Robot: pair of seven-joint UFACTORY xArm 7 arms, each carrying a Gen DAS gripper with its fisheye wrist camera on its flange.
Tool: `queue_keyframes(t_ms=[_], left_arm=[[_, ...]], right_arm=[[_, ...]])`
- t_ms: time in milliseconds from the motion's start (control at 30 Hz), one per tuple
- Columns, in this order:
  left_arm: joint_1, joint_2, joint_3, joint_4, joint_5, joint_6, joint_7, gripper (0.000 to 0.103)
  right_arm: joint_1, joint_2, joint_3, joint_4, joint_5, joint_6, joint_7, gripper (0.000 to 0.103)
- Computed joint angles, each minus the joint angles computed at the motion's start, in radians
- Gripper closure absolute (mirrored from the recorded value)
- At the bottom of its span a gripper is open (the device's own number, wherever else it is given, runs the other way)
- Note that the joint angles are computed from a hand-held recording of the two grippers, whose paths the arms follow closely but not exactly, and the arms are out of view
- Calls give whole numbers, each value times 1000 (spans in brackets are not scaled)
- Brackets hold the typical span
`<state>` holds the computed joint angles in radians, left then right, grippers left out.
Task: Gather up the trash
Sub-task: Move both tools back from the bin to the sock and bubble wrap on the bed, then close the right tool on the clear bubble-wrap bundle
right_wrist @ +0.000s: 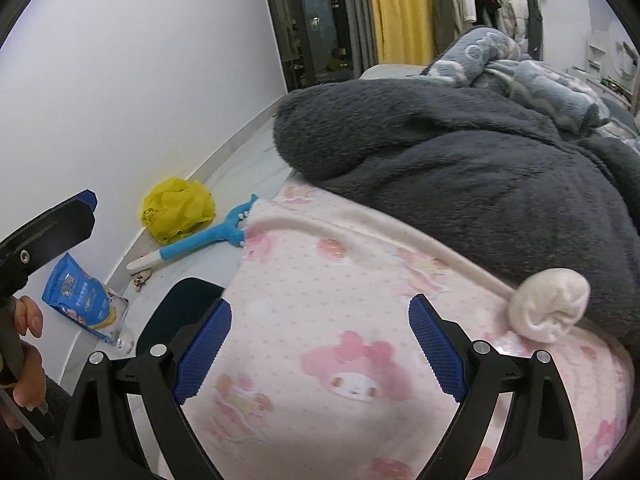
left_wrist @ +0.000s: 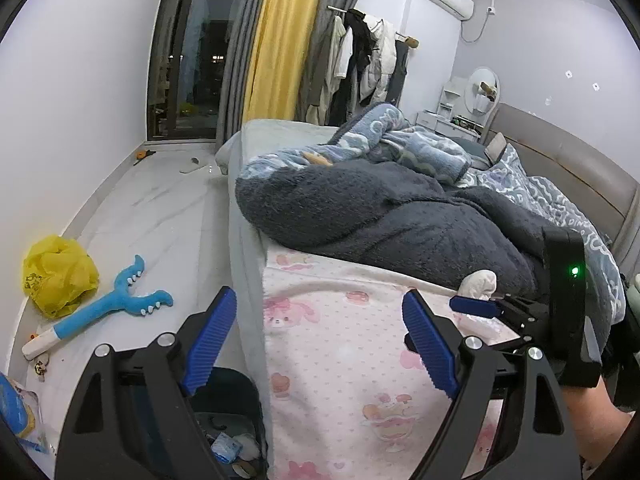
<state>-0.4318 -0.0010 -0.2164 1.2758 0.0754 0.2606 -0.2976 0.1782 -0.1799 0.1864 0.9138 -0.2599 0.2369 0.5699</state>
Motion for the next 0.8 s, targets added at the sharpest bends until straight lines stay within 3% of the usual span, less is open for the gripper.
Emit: queue_keyframes(t_ms=[433,700,800], left_arm=[[-36,55,-11,55,-1,6,-8,12],[-66,92,-14,98,14,21,-20,11],[-78,106,-15,113,21,27,-25,11]], right_arm=[[-46,-81,-29,-106,56,-6,-54,12],[-18,-119,-95,-179,190,-39,-156,12],[-34,-129,-90,-193,196,-30,-178,21]])
